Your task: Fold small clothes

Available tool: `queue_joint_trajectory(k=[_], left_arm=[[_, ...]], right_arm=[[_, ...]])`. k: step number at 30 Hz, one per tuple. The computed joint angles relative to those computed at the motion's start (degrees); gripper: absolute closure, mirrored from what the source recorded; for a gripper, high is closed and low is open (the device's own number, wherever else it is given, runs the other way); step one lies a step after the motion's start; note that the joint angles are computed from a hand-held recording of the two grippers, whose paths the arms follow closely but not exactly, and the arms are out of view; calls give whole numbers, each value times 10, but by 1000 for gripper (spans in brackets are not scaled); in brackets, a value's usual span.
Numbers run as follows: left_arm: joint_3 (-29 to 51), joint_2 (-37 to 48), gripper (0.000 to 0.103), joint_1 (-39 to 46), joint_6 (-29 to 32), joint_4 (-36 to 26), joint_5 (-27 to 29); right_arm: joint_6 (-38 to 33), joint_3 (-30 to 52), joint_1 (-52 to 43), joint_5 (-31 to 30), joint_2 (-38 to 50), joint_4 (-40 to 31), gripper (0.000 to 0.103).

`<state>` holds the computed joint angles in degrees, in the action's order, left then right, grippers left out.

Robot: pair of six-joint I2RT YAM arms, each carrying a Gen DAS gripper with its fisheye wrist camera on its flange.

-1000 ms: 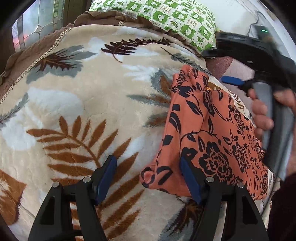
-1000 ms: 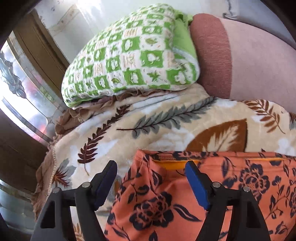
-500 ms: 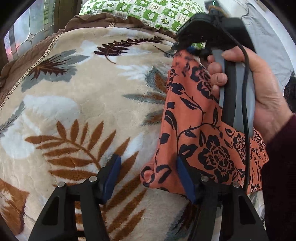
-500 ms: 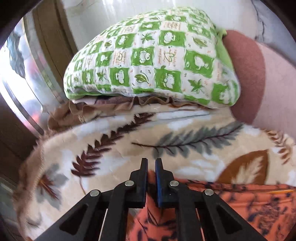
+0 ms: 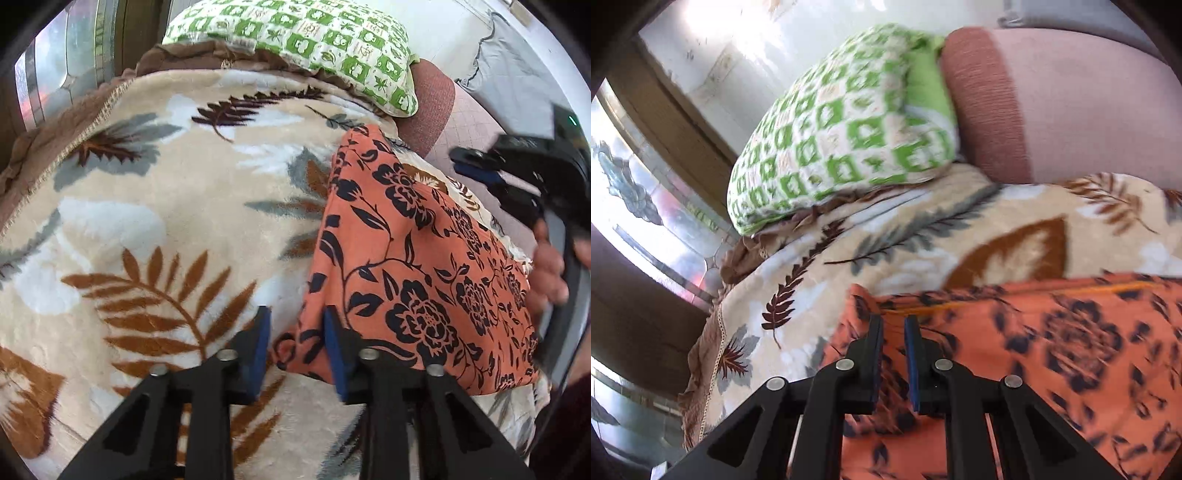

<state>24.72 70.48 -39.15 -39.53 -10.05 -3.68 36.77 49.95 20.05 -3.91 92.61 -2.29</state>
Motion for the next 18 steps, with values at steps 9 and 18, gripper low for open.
queue_joint_trajectory(k=[9, 18], left_arm=[[4, 13, 84, -19, 16, 9, -24], [-3, -3, 83, 23, 20, 8, 20]], right_arm=[[-13, 115, 59, -7, 151, -84, 88], [45, 157, 45, -31, 204, -27, 87]])
